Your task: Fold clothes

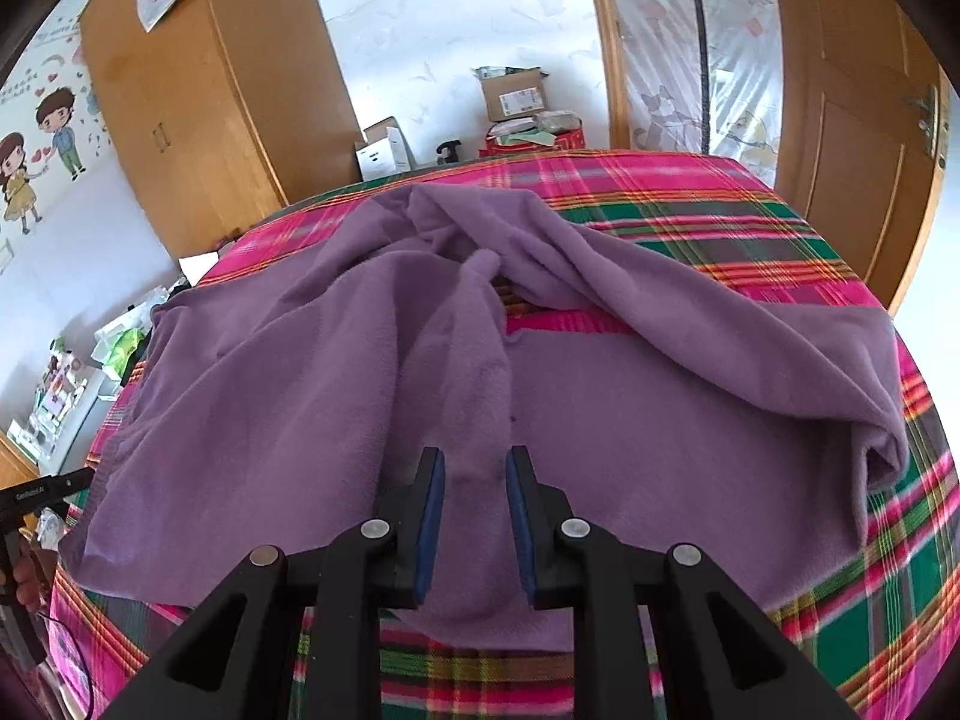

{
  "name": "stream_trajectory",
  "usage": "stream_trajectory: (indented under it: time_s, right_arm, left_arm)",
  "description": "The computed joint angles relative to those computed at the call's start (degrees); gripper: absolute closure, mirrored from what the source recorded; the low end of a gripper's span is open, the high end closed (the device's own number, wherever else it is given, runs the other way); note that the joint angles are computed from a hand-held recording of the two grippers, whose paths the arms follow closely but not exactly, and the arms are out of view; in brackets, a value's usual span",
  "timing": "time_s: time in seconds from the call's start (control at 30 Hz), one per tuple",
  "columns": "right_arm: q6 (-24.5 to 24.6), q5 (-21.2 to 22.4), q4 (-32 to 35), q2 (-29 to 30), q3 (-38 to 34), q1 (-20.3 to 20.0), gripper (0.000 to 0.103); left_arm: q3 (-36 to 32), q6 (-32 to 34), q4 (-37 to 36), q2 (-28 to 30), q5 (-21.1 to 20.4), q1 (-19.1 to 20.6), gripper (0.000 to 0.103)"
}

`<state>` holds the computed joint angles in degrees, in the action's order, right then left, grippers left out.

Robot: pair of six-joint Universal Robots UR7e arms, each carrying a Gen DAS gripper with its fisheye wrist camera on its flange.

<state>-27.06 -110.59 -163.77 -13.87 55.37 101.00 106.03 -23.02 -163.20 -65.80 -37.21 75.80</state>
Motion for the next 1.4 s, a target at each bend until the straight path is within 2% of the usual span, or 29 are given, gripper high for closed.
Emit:
stream_trajectory:
  time_s: [0.07, 0.17, 0.27, 0.43, 0.53, 0.6, 0.63, 0.73, 0.8, 0.87, 0.93, 1.07, 1.27, 1.4]
  right_arm:
    - [0.19, -0.28, -1.21, -1.45, 2.46, -0.45, 0.081]
    - [1.21, -0.30, -3.55, -3.64, 6.14, -1.31, 0.075]
    - [3.56, -0.59, -5.04, -5.78, 9.44, -2.31, 0.074]
    - [3.66, 3.03, -5.41, -8.13, 13.36, -3.20, 0.069]
    - [4.88, 6.25, -3.29, -9.30, 15.25, -3.51, 0.068]
    - [1.40, 5.28, -3.90, -8.99, 16.14, -2.85, 0.068]
    - [0.30, 4.45, -4.21, -8.69, 16.21, -2.55, 0.068]
    - [0.85, 7.47, -0.18, -9.09, 16.53, -2.73, 0.068]
    - [2.41, 10.89, 2.22, -9.41, 16.49, -3.32, 0.065]
    - [2.93, 10.51, 2.74, -8.74, 15.77, -3.16, 0.064]
    - [3.82, 12.14, 4.11, -8.56, 15.10, -3.41, 0.063]
    - [9.54, 16.27, 6.41, -8.74, 14.36, -4.64, 0.061]
    - [11.30, 16.11, 5.12, -7.15, 12.02, -4.70, 0.060]
    - [14.11, 20.89, 6.82, -5.30, 9.07, -5.31, 0.058]
  left_arm:
    - [1.48, -2.73, 1.11, -1.35, -0.70, -0.08, 0.084]
    - [5.19, -8.16, 1.01, -4.41, -3.36, -0.17, 0.084]
    - [8.81, -10.95, -1.04, -6.34, -2.43, -1.62, 0.073]
    - [11.56, -13.67, -3.10, -7.88, -6.60, -2.11, 0.072]
    - [11.96, -14.78, -3.37, -7.74, -8.75, -2.13, 0.072]
    - [12.08, -15.62, -3.50, -7.51, -9.83, -2.06, 0.069]
    - [12.09, -15.87, -3.49, -7.46, -10.68, -1.92, 0.067]
    - [12.85, -16.00, -5.90, -7.21, -13.49, -1.48, 0.066]
    - [13.47, -16.03, -8.02, -6.88, -14.58, -1.60, 0.061]
    - [13.62, -16.45, -9.32, -6.68, -16.84, -1.29, 0.061]
    - [13.86, -17.74, -11.73, -6.10, -18.44, -1.01, 0.060]
    - [14.53, -20.77, -17.80, -4.99, -22.02, 0.17, 0.059]
    - [13.86, -24.01, -20.40, -3.79, -22.09, 0.26, 0.058]
    - [12.79, -24.94, -21.94, -2.87, -22.57, 0.72, 0.058]
